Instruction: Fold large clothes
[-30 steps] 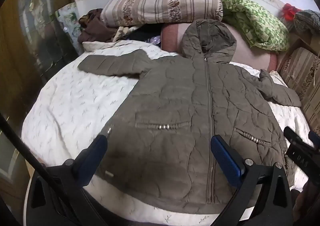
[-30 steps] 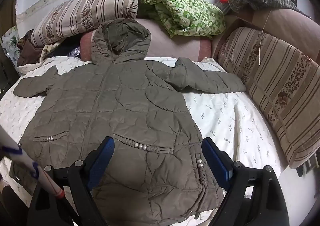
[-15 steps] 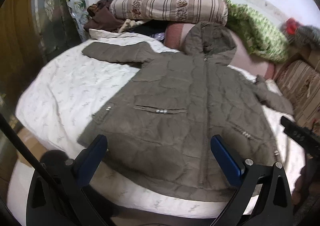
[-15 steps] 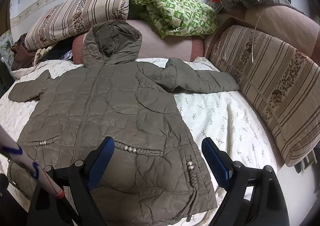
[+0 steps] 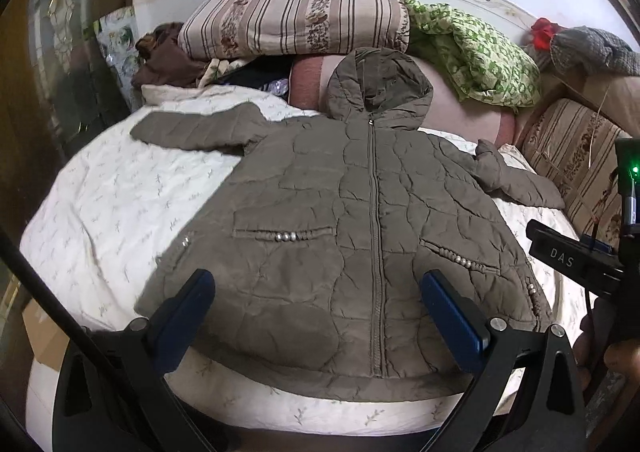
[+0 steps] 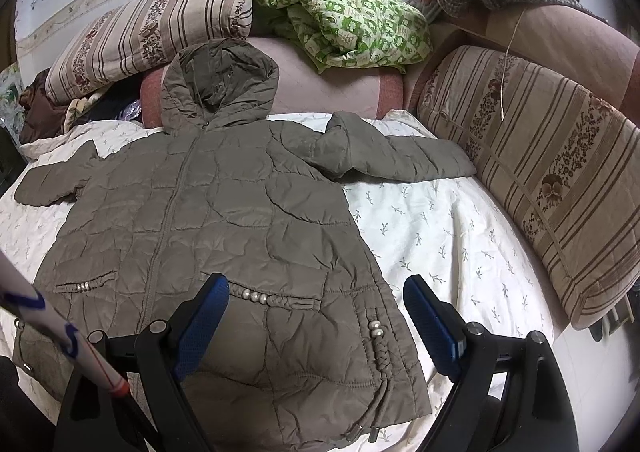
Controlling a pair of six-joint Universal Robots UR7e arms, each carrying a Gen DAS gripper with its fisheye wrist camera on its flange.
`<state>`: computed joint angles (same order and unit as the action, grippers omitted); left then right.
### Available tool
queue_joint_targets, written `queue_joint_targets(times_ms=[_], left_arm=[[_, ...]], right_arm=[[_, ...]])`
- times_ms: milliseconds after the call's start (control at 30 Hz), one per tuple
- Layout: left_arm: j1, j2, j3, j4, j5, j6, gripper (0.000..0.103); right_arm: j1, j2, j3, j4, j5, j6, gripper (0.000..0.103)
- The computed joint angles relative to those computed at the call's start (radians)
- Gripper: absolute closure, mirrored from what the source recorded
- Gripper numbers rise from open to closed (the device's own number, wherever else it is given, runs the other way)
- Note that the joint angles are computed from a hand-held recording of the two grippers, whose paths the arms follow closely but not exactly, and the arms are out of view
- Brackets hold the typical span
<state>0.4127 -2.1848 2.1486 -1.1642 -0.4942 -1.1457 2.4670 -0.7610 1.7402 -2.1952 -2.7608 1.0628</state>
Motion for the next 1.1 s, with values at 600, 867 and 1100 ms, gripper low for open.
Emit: queue_joint_targets(times_ms=[600,867,1100], left_arm=[[0.052,0.090,-0.119,0.197,0.263,-0.024,0.000],[0.129,0.109,-0.116,0.152,0.233,0.035,0.000],[0.176,0.098,-0.133,0.160,0.224,0.041,0.000]], right_arm=[[-0.009,0.013,-0.018,0.020,0.016,-0.003,0.011],[-0.010,0.032,-0.049,0.034,0.017,-0.015,0.011],[-0.013,0.059,-0.085,0.052,0.036,-0.043,0.011]])
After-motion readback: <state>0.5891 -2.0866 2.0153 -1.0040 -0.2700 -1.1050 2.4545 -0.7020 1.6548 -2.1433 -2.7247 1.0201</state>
